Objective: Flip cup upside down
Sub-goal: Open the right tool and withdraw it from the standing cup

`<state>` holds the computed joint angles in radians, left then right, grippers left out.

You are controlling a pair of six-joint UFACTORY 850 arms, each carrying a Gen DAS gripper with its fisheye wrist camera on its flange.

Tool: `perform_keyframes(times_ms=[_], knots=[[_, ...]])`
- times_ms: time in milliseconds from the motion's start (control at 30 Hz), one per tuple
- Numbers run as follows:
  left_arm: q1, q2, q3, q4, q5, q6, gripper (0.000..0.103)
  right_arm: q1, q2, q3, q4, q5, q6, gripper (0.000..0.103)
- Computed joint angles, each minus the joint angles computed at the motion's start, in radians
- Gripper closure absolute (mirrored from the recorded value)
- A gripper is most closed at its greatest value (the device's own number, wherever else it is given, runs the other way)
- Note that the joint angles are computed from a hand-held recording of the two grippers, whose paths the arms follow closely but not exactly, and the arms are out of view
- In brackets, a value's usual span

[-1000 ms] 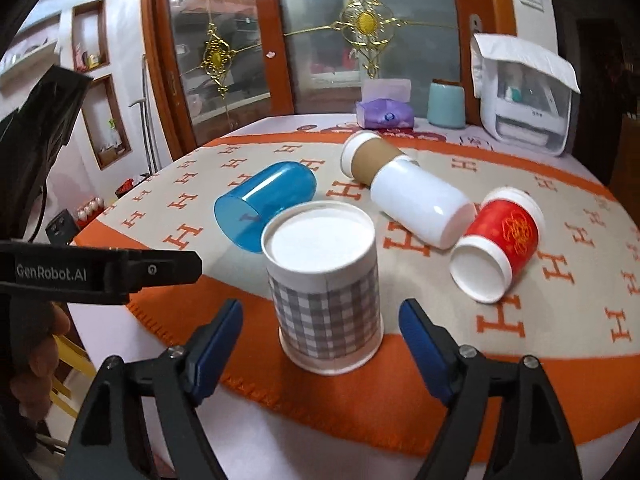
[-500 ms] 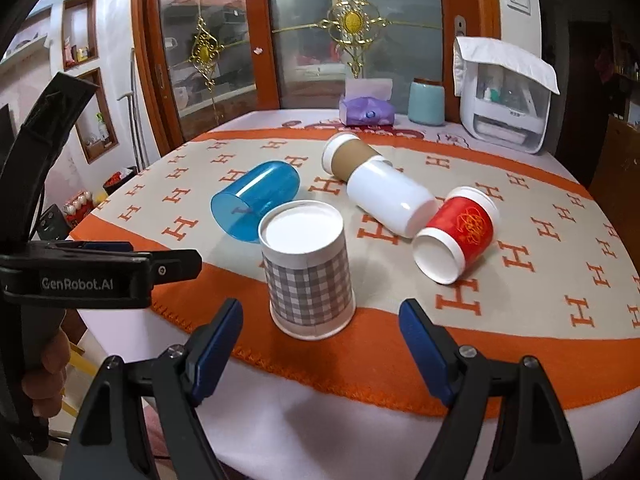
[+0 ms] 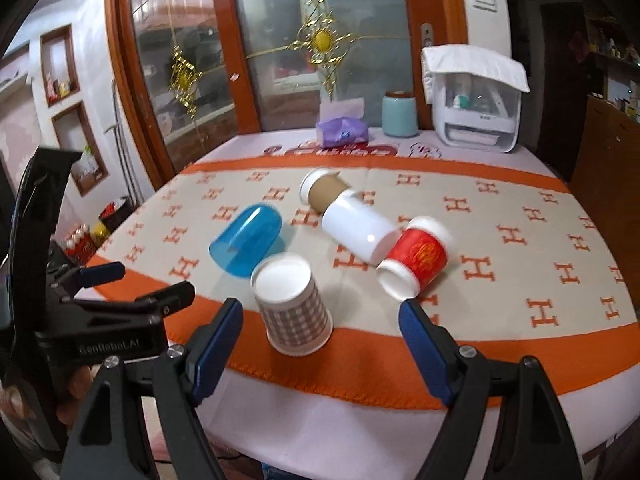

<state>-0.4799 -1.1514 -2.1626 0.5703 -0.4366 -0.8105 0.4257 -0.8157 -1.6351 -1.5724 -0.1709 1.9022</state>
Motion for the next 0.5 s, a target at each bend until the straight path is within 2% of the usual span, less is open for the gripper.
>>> perform_keyframes(times_ms=[167,333,500], knots=[[-0.019,0.031,0.002,0.117,-0.003,-0.085,0.001,-0.009,0.045,0.014,-0.090,0.001,0.141,0.022],[-0.026,0.039,-0.036,0.092,-0.020,-0.061,0.001,0.002,0.073,0.028,-0.183,-0.054,0.247,0.022],[-0.028,0.058,-0.034,0.095,0.005,-0.082,0.001,0.010,0.078,0.024,-0.220,-0.084,0.276,0.022]])
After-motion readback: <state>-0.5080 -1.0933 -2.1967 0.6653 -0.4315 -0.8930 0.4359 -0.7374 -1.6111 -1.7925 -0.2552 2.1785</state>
